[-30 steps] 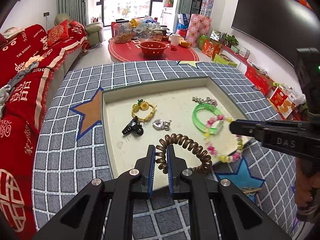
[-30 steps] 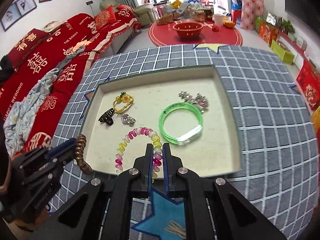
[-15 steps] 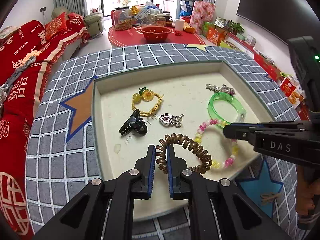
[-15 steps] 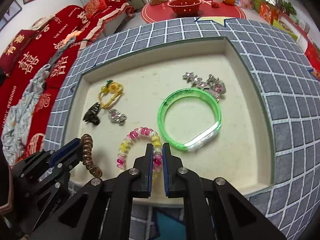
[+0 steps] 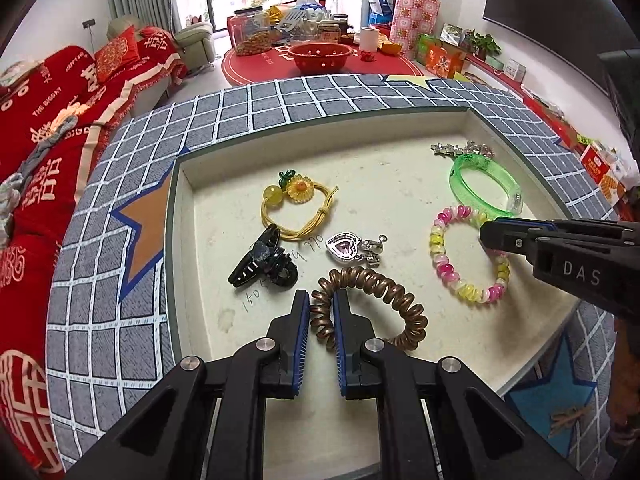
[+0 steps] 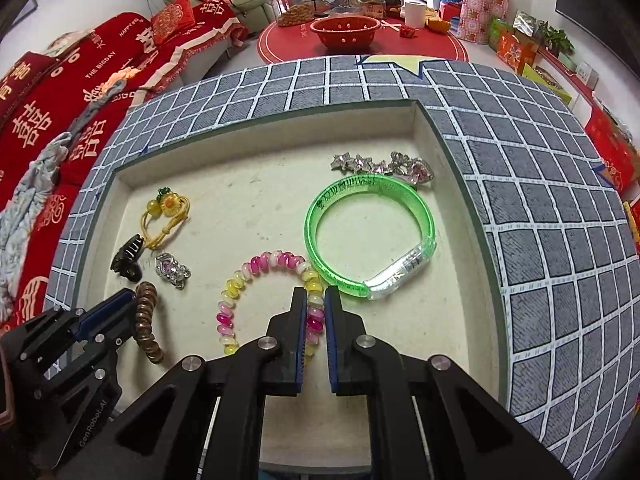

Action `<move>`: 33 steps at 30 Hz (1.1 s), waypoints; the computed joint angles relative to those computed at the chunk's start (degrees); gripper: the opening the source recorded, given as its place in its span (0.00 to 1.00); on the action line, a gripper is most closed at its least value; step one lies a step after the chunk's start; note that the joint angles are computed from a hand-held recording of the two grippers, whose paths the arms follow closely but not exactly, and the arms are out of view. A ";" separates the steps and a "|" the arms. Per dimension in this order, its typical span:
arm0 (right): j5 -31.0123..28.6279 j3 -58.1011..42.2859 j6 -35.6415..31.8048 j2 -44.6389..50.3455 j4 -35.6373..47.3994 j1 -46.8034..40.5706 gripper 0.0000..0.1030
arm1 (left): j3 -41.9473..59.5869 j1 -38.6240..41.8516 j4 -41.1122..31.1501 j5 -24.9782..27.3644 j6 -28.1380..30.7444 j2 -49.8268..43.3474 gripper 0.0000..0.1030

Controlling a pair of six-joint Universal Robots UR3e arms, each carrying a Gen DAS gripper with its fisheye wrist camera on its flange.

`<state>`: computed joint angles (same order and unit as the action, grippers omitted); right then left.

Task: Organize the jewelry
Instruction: 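Carry both items into the tray and open both grippers to release them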

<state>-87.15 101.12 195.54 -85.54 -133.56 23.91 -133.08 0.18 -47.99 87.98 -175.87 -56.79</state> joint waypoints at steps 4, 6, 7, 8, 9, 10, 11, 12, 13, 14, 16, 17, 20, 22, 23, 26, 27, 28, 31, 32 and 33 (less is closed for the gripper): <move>-1.38 -0.31 -0.27 0.49 -0.38 1.03 0.09 | 0.20 -2.91 2.92 2.99 -1.08 -2.52 0.24; -1.35 -0.35 -0.27 0.47 -0.31 1.02 0.09 | 0.68 -3.60 3.08 3.84 -1.35 -3.23 0.24; -1.11 -0.06 -0.18 0.25 -0.45 0.84 0.09 | 0.86 -3.65 2.91 3.93 -1.42 -3.31 0.24; -0.86 0.11 -0.05 0.08 -0.48 0.66 0.09 | 1.01 -3.92 2.75 4.19 -1.68 -3.36 0.24; -0.69 0.27 -0.02 -0.06 -0.51 0.51 0.10 | 1.10 -4.11 2.71 4.42 -1.86 -3.40 0.24; -0.57 0.45 0.01 -0.16 -0.59 0.46 0.10 | 1.09 -4.25 2.73 4.62 -1.93 -3.28 0.24; -0.19 0.70 -0.04 -0.40 -0.61 0.20 0.10 | 1.06 -4.70 2.99 5.15 -2.22 -3.23 0.24; 0.35 1.04 -0.04 -0.67 -0.69 -0.14 0.10 | 1.00 -5.14 3.28 5.77 -2.50 -3.08 0.24; 0.92 1.21 0.04 -0.88 -0.68 -0.48 0.10 | 0.79 -4.97 3.42 5.95 -2.39 -2.65 0.24; 1.50 1.51 0.17 -1.11 -0.75 -0.84 0.11 | 0.80 -4.99 3.39 6.03 -2.59 -2.36 0.24; 3.22 2.26 0.44 -1.72 -0.89 -1.91 0.12 | 0.80 -5.02 3.12 6.06 -2.99 -1.85 0.24; 3.99 2.61 0.65 -2.11 -0.84 -2.28 0.15 | 0.95 -5.02 2.92 6.12 -3.14 -1.78 0.24; 6.27 4.12 0.91 -3.72 -1.35 -3.46 0.29 | 1.20 -4.79 2.56 6.00 -3.07 -1.67 0.24; 7.26 5.12 1.10 -5.10 -1.88 -3.92 0.36 | 1.43 -4.91 2.34 6.00 -2.72 -1.74 0.24; 7.62 5.53 1.18 -5.83 -2.02 -4.12 0.40 | 1.43 -5.13 2.50 6.18 -2.61 -1.73 0.25; 8.29 6.49 1.48 -8.28 -2.14 -4.56 0.43 | 1.28 -5.69 2.97 6.97 -2.99 -0.98 0.78; 8.56 6.87 1.65 -9.15 -2.07 -4.85 0.46 | 0.67 -5.74 3.87 7.19 -3.53 0.24 0.85; 8.77 7.09 1.82 -9.65 -2.03 -5.05 0.48 | 0.12 -5.86 4.89 7.37 -3.82 1.40 0.86; 9.37 7.97 1.92 -11.60 -1.78 -5.88 0.51 | 1.42 -5.73 3.23 7.08 -3.35 2.27 0.86; 9.31 8.00 1.97 -12.02 -1.53 -5.97 0.51 | 1.70 -5.76 2.95 7.25 -3.33 2.49 0.86; 9.36 8.15 2.07 -12.60 -1.30 -6.13 0.51 | 1.88 -5.90 2.74 7.48 -3.43 2.73 0.86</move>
<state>-77.78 109.27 197.61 -98.13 -134.86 17.78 -131.20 -5.72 -45.25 95.46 -179.30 -54.07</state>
